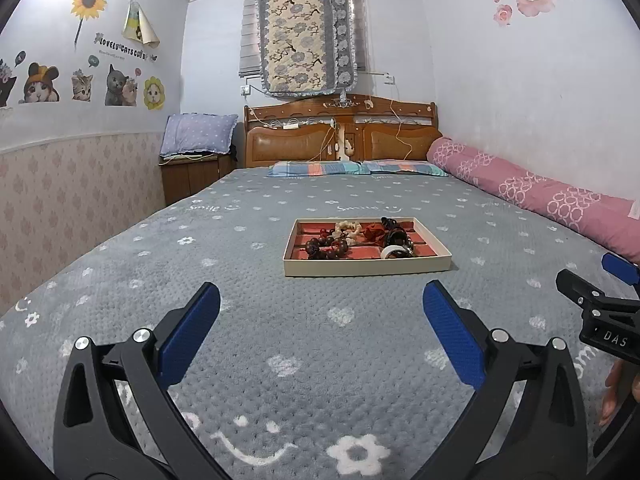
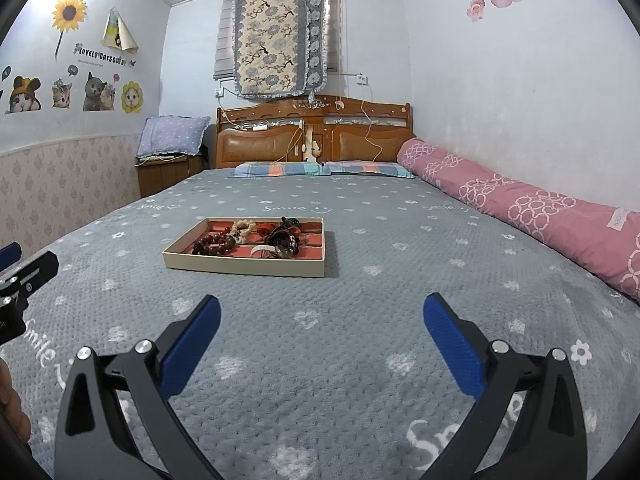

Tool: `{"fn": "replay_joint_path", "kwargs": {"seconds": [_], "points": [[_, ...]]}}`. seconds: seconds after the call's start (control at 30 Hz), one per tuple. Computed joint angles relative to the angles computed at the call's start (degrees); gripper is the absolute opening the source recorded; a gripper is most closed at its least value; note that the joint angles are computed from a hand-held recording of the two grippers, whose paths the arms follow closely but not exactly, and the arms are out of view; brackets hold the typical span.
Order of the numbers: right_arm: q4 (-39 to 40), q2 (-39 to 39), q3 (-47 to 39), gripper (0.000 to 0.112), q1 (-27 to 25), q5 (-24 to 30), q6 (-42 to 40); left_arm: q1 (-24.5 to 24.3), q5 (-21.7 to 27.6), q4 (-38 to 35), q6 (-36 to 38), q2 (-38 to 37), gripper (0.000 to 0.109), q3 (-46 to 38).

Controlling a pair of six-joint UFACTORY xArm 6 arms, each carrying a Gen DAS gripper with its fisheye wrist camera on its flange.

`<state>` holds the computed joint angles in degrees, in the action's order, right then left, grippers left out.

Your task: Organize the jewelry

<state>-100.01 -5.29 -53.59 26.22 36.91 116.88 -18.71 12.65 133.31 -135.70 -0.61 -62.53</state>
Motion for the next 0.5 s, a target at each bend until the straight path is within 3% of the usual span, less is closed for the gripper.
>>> {"fn": "replay_joint_path", "kwargs": {"seconds": [0.5], "points": [[0.75,-0.04,-0.02,0.099,0.05,-0.08,-1.06,0.46,-1.36,-0.52,0.63,0.27,0.098,-0.5]]}}
